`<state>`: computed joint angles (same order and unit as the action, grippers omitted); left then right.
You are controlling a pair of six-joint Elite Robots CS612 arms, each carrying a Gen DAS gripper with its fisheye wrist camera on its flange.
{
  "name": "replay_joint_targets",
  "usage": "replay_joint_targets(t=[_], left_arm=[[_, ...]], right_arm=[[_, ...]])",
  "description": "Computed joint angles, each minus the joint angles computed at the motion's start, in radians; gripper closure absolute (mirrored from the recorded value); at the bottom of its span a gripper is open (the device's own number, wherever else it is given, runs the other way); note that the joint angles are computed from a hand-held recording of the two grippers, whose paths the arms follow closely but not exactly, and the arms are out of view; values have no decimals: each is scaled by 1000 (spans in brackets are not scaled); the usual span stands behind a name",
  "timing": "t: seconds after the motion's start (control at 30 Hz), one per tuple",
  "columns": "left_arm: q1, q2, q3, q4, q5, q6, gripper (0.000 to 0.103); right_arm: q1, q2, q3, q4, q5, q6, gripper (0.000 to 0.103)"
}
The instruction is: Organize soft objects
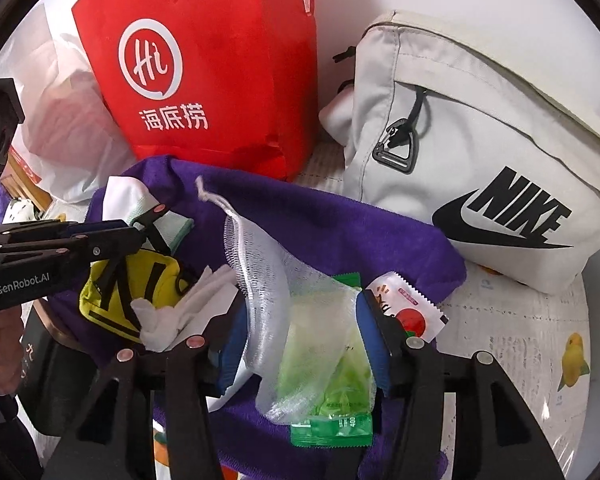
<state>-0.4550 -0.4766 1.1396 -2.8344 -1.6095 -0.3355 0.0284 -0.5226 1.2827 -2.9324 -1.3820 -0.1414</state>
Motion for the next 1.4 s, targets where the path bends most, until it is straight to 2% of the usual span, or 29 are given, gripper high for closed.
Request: replay_joint_targets(t=[0.03,0.07,0.13,0.27,0.5,0.7,0.73,0.8,0.87,1.07,1.3,1.4], left_arm=[[-2,-4,3,6,1,7,72],[-4,-8,9,3,6,13,61],[-11,-19,25,-5,32,16,51],[-19,-44,55,-7,53,17,46],[-29,-97,133,-46,92,2,43],[-44,-161,238,-106,131,-8,37],[-47,-175,262,-119,137,-14,36],[-51,-196,297,-139,147,-23,36],[-58,-214,330,-161,163,-27,35],[-78,-271,434,-234,198,-34,31],[-92,-309,509,-284,215,-52,31],[-100,-322,534,-297,233,-58,31]], right_arm=[[0,-3,5,-4,1,3,44],[-1,-7,11,-11,0,6,40],[-1,-16,25,-25,-1,13,38],[-5,-44,67,-66,2,21,30],[-6,-91,134,-112,6,43,28],[-5,-142,214,-167,2,73,27],[-4,-153,233,-182,0,76,26],[-2,-173,268,-212,-3,83,17],[0,-192,306,-255,-7,99,15],[-6,-231,388,-327,12,116,14],[-19,-259,462,-370,12,120,15],[-19,-272,491,-388,-8,119,14]])
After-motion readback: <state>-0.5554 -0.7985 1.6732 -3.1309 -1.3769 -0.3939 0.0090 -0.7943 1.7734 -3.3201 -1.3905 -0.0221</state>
